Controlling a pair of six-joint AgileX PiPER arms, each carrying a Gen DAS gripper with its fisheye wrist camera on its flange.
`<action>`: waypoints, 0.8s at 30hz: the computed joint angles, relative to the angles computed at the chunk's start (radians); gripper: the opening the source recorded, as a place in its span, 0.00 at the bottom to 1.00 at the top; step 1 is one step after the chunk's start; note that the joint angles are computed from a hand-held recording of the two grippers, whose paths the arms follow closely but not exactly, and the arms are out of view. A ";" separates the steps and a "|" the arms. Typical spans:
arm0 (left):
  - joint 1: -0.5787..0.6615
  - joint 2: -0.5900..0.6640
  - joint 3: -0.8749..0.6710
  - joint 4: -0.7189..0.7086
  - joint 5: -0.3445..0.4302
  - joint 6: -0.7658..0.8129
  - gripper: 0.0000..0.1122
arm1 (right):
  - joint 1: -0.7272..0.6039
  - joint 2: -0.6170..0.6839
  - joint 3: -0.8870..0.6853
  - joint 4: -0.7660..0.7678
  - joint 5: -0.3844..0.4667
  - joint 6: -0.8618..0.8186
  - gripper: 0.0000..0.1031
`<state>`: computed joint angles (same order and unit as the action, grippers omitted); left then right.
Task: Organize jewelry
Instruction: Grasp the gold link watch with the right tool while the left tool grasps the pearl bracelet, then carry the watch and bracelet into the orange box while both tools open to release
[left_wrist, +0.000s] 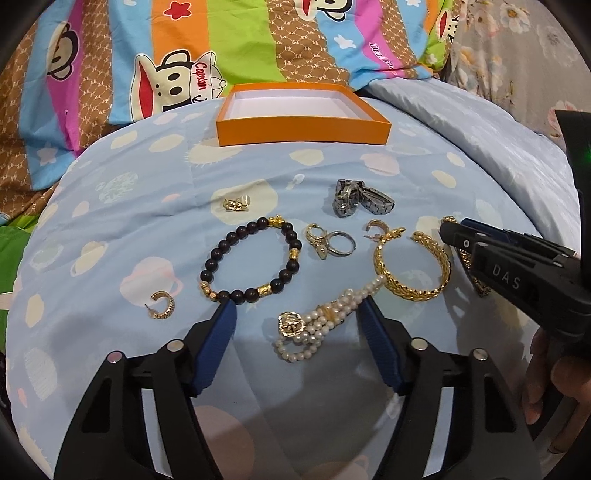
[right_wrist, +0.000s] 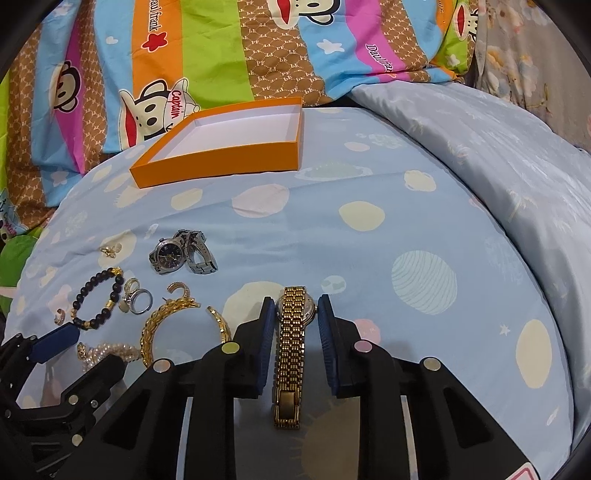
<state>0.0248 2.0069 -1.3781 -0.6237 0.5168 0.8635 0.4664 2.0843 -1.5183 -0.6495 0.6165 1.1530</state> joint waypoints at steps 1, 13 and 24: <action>0.001 -0.001 0.002 -0.008 0.001 0.011 0.54 | 0.001 -0.001 0.001 -0.001 -0.001 0.002 0.22; 0.045 -0.031 0.021 -0.111 0.094 0.105 0.14 | 0.015 -0.055 0.062 -0.017 -0.033 0.038 0.21; 0.106 -0.042 -0.128 -0.154 0.211 0.076 0.14 | -0.020 -0.108 0.018 0.008 -0.056 -0.029 0.16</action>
